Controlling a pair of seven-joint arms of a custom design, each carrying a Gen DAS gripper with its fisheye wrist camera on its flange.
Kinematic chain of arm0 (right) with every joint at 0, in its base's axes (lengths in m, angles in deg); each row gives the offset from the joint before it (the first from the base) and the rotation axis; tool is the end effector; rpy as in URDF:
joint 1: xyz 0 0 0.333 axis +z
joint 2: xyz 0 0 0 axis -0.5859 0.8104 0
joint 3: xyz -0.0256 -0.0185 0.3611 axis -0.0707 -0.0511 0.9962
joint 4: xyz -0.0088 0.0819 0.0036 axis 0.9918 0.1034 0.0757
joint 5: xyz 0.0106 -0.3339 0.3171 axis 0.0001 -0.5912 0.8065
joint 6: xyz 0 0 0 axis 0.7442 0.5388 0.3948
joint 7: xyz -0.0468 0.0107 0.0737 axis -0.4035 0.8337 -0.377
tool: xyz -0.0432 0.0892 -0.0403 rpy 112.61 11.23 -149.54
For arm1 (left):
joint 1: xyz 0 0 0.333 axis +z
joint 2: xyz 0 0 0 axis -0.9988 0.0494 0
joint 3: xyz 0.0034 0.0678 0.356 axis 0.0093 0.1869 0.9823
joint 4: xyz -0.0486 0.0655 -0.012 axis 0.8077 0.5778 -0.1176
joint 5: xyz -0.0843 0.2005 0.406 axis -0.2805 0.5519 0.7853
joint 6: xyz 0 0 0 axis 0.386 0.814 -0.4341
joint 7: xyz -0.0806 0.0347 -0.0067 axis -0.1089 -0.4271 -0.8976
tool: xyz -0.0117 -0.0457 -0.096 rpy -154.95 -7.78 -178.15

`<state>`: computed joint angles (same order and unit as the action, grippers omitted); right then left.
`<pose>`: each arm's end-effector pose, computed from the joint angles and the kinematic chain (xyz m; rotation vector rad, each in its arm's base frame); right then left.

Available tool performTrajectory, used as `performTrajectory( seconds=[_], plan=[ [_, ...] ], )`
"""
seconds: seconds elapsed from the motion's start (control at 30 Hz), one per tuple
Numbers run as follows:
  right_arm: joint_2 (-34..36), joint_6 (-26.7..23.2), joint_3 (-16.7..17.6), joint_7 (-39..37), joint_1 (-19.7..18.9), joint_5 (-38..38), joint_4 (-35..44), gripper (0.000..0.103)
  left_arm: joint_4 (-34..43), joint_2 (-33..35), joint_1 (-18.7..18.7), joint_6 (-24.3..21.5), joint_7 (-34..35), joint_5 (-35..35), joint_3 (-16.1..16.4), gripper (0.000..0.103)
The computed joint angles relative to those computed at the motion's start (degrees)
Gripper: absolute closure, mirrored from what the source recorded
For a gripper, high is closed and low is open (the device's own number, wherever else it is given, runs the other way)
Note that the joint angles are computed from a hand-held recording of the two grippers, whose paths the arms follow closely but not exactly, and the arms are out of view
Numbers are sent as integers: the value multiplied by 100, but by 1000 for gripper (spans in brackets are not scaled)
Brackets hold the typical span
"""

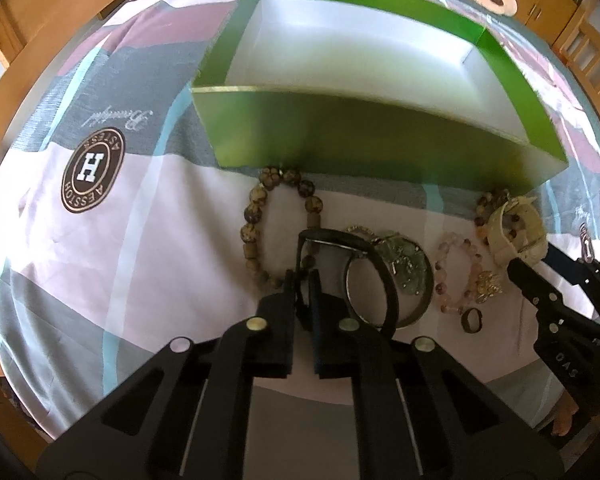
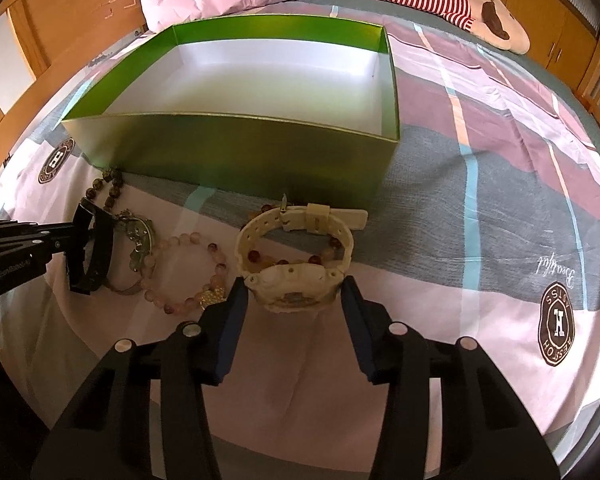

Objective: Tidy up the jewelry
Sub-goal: 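Close the left tool on the black watch while the right tool grasps the white watch, then carry the black watch into the box with the left tool while the right places the white watch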

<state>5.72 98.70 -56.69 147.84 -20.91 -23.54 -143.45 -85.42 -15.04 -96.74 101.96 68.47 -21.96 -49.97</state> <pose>0.6306 0.2124 0.5528 -2.3575 1.3256 -0.2720 0.5848 -0.2158 0.5406 -2.4051 1.5905 -0.3462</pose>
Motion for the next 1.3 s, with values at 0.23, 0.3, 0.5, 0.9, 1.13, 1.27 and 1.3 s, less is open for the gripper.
performTrajectory(
  seconds=[0.23,0.3,0.5,0.9,1.13,1.27,1.3],
  plan=[
    [-164,198,-32,-284,-51,517,-37,55,-168,-292,49,395,-94,-4,40,97],
    [-187,251,-23,-286,-47,483,-65,55,-211,-346,62,474,-135,-5,42,97],
    [-271,70,-57,-642,-64,1045,18,55,-295,-557,86,876,-119,54,52,97],
    [346,611,34,-802,39,1413,966,62,597,-15,346,1232,-95,728,125,99],
    [-6,-6,-23,-878,-96,1263,552,53,151,-256,260,576,374,36,156,90],
    [155,-149,8,-716,-33,783,505,53,147,-120,226,697,522,-219,145,74],
    [209,-187,11,-653,-22,749,524,53,177,-70,204,701,548,-199,117,70]
  ],
)
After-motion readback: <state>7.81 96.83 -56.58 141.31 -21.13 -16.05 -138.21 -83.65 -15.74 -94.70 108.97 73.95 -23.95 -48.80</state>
